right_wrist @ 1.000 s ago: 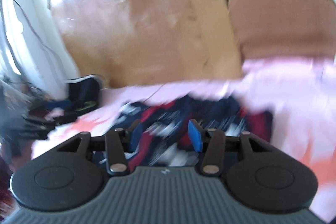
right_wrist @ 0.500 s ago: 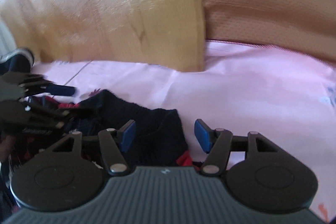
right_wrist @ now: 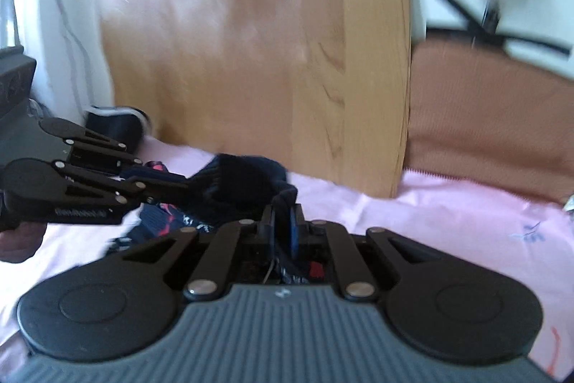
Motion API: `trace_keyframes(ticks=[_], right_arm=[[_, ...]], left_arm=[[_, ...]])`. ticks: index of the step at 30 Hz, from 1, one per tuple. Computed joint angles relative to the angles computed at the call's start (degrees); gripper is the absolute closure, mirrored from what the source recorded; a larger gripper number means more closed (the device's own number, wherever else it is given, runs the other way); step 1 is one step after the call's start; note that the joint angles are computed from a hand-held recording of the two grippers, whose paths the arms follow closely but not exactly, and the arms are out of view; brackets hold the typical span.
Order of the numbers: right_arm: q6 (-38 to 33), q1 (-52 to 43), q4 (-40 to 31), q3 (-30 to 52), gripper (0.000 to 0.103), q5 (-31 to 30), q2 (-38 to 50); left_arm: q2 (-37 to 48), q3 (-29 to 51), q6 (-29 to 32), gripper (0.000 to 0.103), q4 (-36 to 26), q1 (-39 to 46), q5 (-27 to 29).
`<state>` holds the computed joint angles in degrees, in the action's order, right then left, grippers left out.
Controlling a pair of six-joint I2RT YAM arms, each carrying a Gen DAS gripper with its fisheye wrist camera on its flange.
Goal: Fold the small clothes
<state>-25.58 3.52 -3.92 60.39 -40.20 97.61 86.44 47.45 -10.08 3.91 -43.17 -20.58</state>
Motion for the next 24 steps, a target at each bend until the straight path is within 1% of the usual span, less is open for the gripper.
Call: trace_keyframes(ticks=[2, 4, 6, 7, 9, 10, 11, 13, 14, 15, 16, 17, 18, 19, 20, 21, 22, 23, 24], right_arm=[[-1.9, -2.9, 0.6, -7.7, 0.092, -3.1, -8.5], [-4.7, -6.9, -1.6, -14.1, 0.092, -6.5, -16.7], [-8.7, -12.1, -6.2, -19.6, 0.092, -10.7, -24.4], [-11.2, -14.5, -8.2, -22.0, 0.092, -12.3, -27.1], [-18.0, -20.0, -14.7, -26.2, 0.092, -15.4, -31.9], [-23.0, -23.4, -19.3, -27.9, 0.092, -17.0, -33.2], [-26.6, -25.9, -22.5, -29.4, 0.092, -17.5, -33.8], [-31.7, -29.9, -25.6, -33.4, 0.092, -16.8, -34.2], [-32.1, -30.8, -24.0, -35.6, 0.092, -15.7, -33.0], [-31.4, -31.0, -20.9, -38.1, 0.092, -14.0, -31.9], [-30.0, -30.5, -17.1, -40.4, 0.092, -12.2, -31.0], [-29.2, -29.7, -14.8, -41.5, 0.089, -11.1, -29.8], [-30.2, -29.8, -15.8, -41.4, 0.088, -10.9, -28.8], [-31.4, -30.7, -18.0, -41.2, 0.085, -11.4, -29.5], [-32.8, -31.3, -21.4, -39.9, 0.077, -12.1, -30.2], [-36.6, -32.8, -27.0, -37.8, 0.073, -13.8, -30.5], [-40.9, -34.8, -32.4, -35.7, 0.07, -16.0, -30.7], [-44.9, -37.1, -37.6, -34.2, 0.07, -18.5, -31.6], [-45.5, -37.9, -40.4, -32.9, 0.069, -20.7, -32.6]], left_arm=[[-7.4, -5.7, -2.1, 0.093, -0.7, -5.8, -4.6], [-13.8, -10.8, -5.2, 0.093, -2.3, -13.7, -11.3], [-17.8, -14.5, -9.1, 0.093, -4.2, -21.8, -17.6], [-18.6, -15.8, -11.5, 0.093, -5.3, -25.7, -20.3], [-18.7, -17.0, -18.5, 0.093, -9.1, -34.1, -25.1], [-18.1, -17.8, -21.1, 0.093, -9.4, -36.8, -26.0], [-16.9, -18.6, -23.6, 0.093, -9.2, -38.9, -26.3], [-11.9, -18.9, -28.1, 0.092, -8.5, -41.6, -25.4], [-9.1, -18.9, -29.9, 0.092, -7.8, -42.3, -24.5], [-6.7, -18.6, -31.9, 0.089, -8.0, -43.1, -23.7], [-4.6, -18.3, -32.2, 0.087, -7.9, -42.5, -22.0], [-2.8, -17.4, -33.1, 0.086, -9.3, -42.0, -21.3], [-2.5, -16.9, -34.1, 0.086, -11.3, -41.6, -20.6], [-4.7, -17.8, -34.2, 0.086, -12.0, -41.4, -19.9], [-8.9, -19.4, -34.1, 0.086, -12.4, -41.8, -20.3], [-13.3, -20.8, -34.6, 0.084, -13.6, -42.7, -21.9], [-17.2, -21.7, -34.5, 0.078, -14.5, -43.0, -23.7], [-21.1, -22.5, -34.7, 0.075, -15.6, -43.3, -25.8], [-24.6, -23.2, -34.5, 0.074, -15.9, -42.7, -27.3]])
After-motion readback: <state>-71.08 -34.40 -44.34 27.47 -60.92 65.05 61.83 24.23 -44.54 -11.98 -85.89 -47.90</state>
